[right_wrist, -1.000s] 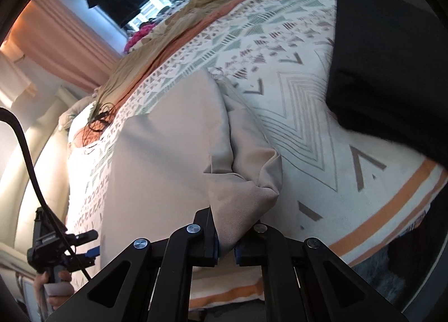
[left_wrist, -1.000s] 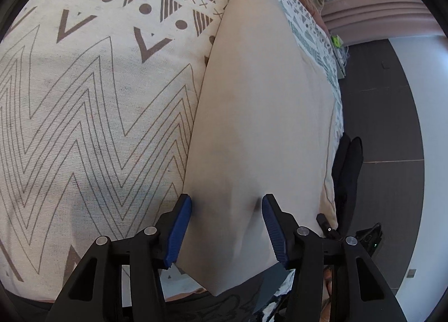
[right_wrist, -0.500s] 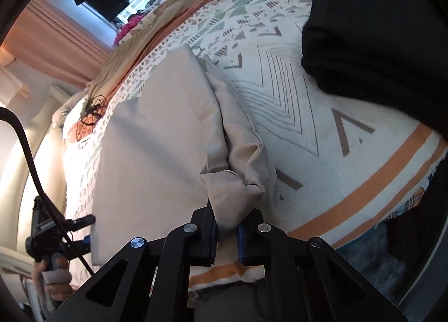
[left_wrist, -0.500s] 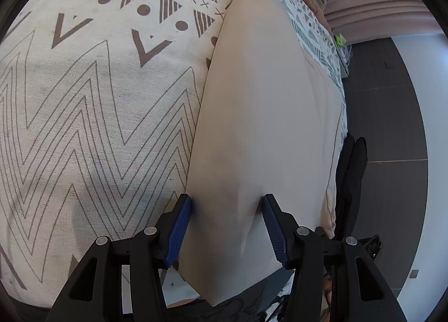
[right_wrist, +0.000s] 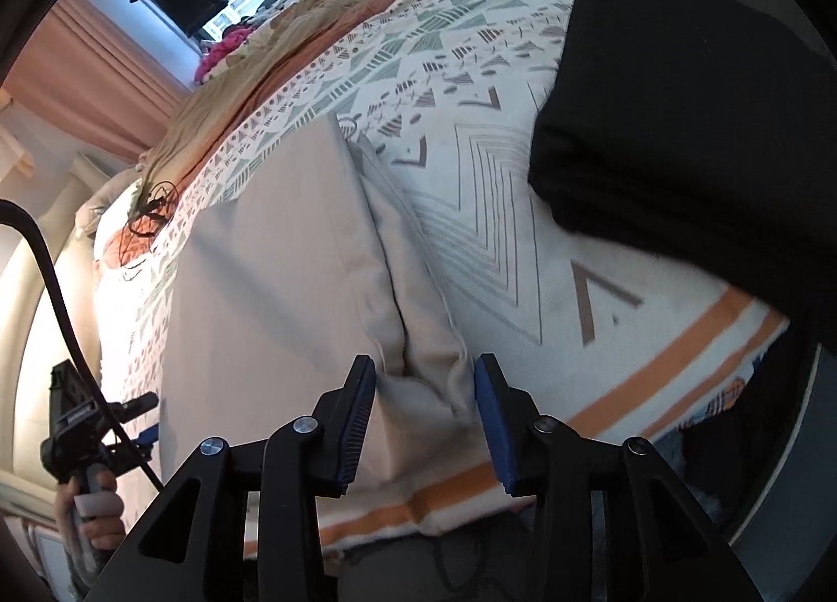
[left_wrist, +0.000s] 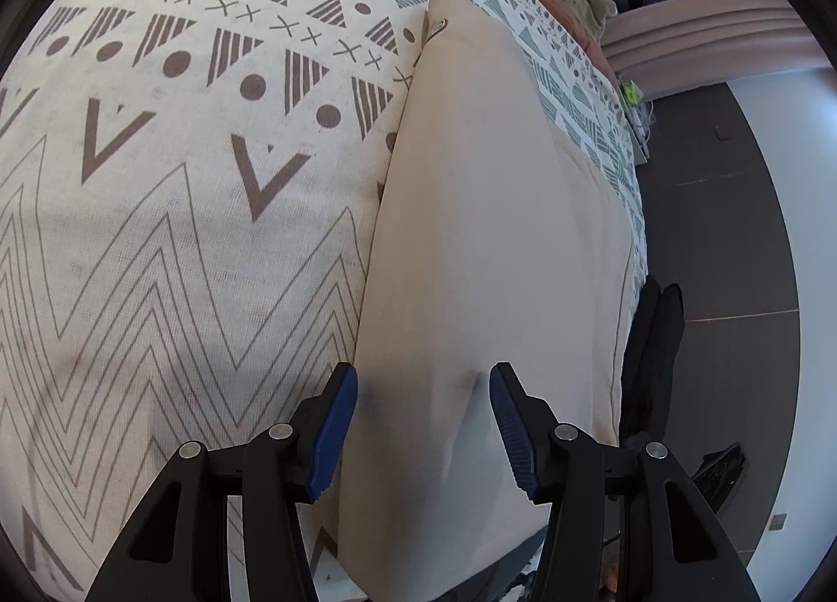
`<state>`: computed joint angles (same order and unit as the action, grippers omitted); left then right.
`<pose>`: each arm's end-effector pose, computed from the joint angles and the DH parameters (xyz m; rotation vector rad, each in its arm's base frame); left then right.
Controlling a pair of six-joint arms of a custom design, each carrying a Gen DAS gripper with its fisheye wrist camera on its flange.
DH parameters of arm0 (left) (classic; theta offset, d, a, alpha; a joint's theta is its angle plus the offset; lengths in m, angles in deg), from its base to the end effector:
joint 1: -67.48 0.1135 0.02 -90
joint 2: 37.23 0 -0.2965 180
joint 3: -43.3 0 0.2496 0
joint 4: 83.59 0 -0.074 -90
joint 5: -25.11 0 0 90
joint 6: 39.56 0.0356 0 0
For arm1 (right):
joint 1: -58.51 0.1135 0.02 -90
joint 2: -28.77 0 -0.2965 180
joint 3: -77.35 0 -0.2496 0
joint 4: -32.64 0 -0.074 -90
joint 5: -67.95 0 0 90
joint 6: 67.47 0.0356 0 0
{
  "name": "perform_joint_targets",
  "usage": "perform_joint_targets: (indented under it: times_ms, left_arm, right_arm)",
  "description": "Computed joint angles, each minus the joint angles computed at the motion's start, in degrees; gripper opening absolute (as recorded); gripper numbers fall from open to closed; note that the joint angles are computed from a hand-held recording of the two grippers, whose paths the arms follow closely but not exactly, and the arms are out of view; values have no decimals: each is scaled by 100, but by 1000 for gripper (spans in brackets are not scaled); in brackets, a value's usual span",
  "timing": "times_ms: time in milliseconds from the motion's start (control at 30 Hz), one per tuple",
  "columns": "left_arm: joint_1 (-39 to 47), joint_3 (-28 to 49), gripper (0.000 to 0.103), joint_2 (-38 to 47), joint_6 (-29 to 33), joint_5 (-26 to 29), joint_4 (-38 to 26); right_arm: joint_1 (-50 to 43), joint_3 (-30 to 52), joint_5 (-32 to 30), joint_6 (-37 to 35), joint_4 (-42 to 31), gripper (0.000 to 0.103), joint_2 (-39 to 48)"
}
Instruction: Fold large clothes
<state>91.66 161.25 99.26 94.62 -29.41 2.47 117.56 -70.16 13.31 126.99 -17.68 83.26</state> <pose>0.4028 0.1582 0.1431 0.3229 2.8963 -1.0944 0.0745 0.0842 0.1632 1.0693 2.2376 0.2680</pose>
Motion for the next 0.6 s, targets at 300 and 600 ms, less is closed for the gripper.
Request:
perform_joint_targets:
  times_ms: [300, 600]
  left_arm:
    - [-323, 639, 54, 320, -552, 27, 220]
    - [-641, 1244, 54, 586, -1061, -14, 386]
  right_arm:
    - [-3880, 234, -2054, -4474, 2462, 54, 949]
    - [-5462, 1503, -3319, -6255, 3397, 54, 3417]
